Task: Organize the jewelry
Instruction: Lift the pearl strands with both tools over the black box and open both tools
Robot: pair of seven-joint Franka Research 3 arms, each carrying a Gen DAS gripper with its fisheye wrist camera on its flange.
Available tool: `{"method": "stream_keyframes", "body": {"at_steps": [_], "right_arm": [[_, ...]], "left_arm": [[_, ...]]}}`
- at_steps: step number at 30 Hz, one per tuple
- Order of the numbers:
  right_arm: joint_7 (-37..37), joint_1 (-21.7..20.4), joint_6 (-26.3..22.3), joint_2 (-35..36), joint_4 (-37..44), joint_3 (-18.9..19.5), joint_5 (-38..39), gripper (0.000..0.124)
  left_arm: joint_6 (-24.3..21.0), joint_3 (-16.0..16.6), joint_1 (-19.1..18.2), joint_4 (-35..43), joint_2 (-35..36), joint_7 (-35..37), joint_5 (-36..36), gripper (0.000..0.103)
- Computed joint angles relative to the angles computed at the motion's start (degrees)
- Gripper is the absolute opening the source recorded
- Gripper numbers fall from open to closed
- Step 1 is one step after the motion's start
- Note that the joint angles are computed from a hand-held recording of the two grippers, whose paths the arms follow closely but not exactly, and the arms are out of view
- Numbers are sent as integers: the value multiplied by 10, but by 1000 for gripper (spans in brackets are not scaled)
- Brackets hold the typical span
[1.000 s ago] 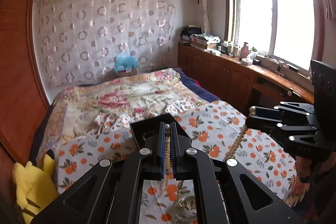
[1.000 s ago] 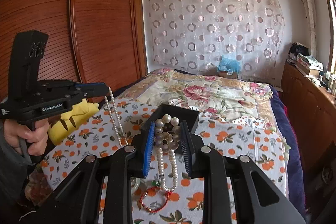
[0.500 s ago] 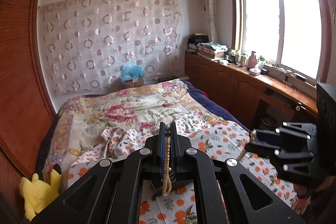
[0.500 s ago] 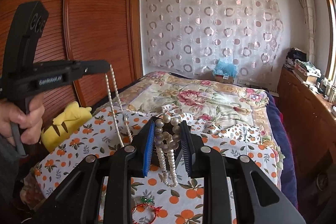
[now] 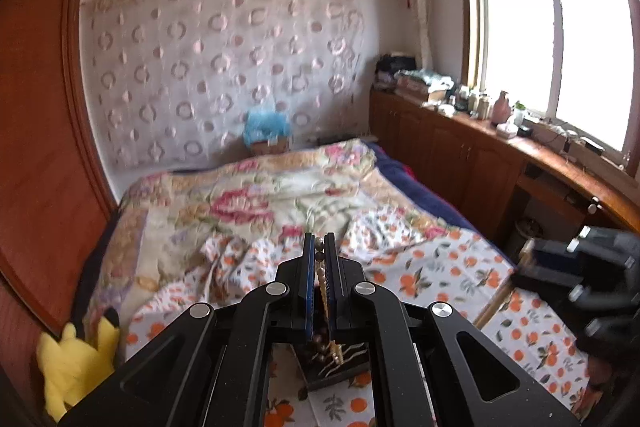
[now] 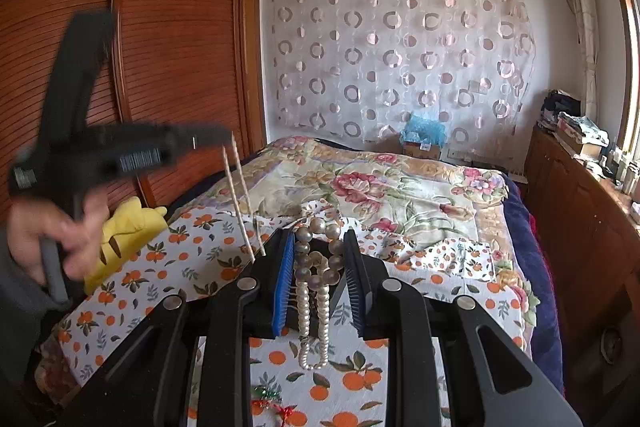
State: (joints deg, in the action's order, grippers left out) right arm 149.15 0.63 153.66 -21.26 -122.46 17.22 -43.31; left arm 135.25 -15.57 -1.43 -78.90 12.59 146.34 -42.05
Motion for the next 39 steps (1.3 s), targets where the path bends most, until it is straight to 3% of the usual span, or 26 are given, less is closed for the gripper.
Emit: {"method": "stream_keyframes", "body": {"at_steps": [9, 21, 23, 32, 39], "right_arm": [[-2, 1, 5, 53, 57, -20, -12, 27], [-24, 68, -24, 161, 175, -85, -23, 27], [-30, 79, -19, 175, 181, -99, -18, 27], [-62, 121, -33, 234, 200, -143, 27, 27], [-81, 135, -23, 251, 190, -160, 74, 29]], "left_arm": [[-2, -1, 2, -20, 34, -24, 44, 4], [-12, -9, 14, -51, 45, -30, 52, 4], [-23, -8, 17, -47, 49, -35, 52, 10], [-18, 1, 36, -95, 16, 1, 22, 17], [-16, 18, 39, -142, -17, 37, -7, 18]]}}
